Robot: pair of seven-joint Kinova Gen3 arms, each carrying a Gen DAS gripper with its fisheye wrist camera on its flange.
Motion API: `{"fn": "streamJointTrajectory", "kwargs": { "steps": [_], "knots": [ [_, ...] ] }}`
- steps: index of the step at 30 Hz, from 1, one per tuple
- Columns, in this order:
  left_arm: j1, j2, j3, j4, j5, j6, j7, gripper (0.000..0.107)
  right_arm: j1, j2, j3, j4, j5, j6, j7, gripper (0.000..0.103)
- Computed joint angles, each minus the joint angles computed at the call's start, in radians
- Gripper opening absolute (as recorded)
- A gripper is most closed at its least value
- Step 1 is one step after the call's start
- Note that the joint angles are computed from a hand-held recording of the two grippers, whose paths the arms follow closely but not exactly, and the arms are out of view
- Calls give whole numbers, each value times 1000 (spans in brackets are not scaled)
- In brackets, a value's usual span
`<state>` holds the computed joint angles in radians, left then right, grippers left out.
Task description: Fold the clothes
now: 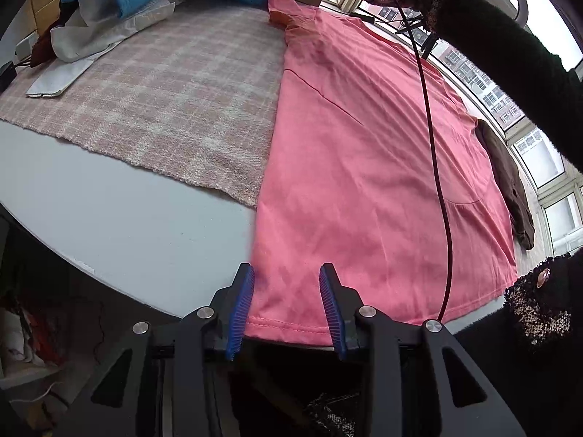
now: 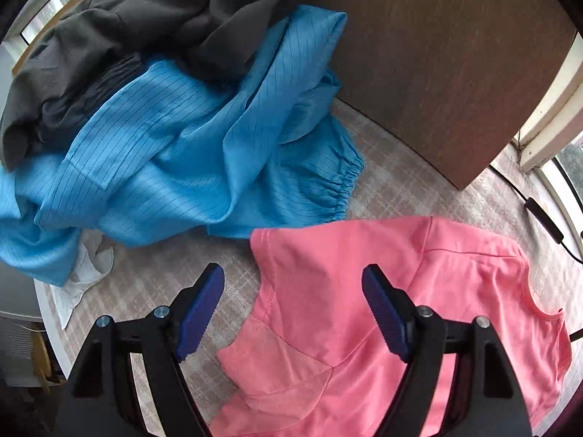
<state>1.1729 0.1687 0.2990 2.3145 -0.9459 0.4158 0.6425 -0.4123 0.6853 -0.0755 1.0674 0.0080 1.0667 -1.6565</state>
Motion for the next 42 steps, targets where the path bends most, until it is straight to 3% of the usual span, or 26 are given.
{"fn": "streamJointTrajectory", "kwargs": {
  "steps": [5,10,11,12,13,15,20,25,31,34,37,41,42],
  "knots": [
    [-19,-5,7,-3,44,13,-50,35,-79,96,43,-138,79,128,-30,77],
    [-9,-6,5,3,12,-4,-34,33,-91,111,46,-118,116,107,-22,75],
    [-8,-4,5,3,7,-7,-37,21,-83,106,42,-106,113,100,-17,59],
    [-25,-1,18,6,0,-15,-36,14,-72,104,37,-98,104,102,-11,33],
    [-24,4,12,11,-21,-25,-18,1,-55,96,30,-84,91,93,-5,29],
    [26,-3,-41,25,-98,-45,55,1,-15,71,15,-44,58,56,9,9],
    [-5,-39,-11,33,-199,-68,110,1,129,-2,-46,62,-85,-32,90,5],
    [-79,-77,46,-6,-192,-106,-2,1,299,-116,-97,223,-248,-149,236,4],
    [-343,-18,274,-74,-178,-233,-215,1,470,-202,-87,340,-417,-203,382,4],
    [-477,65,413,-118,-158,-262,-337,1,447,-191,-45,360,-408,-231,340,4],
    [-573,190,552,-178,-124,-224,-459,1,440,-174,-1,368,-359,-236,292,7],
    [-670,280,719,-225,-9,-107,-622,3,386,-165,73,379,-236,-240,146,35],
    [-682,274,738,-227,28,-87,-657,5,397,-176,65,390,-230,-244,137,36]
  ]
}}
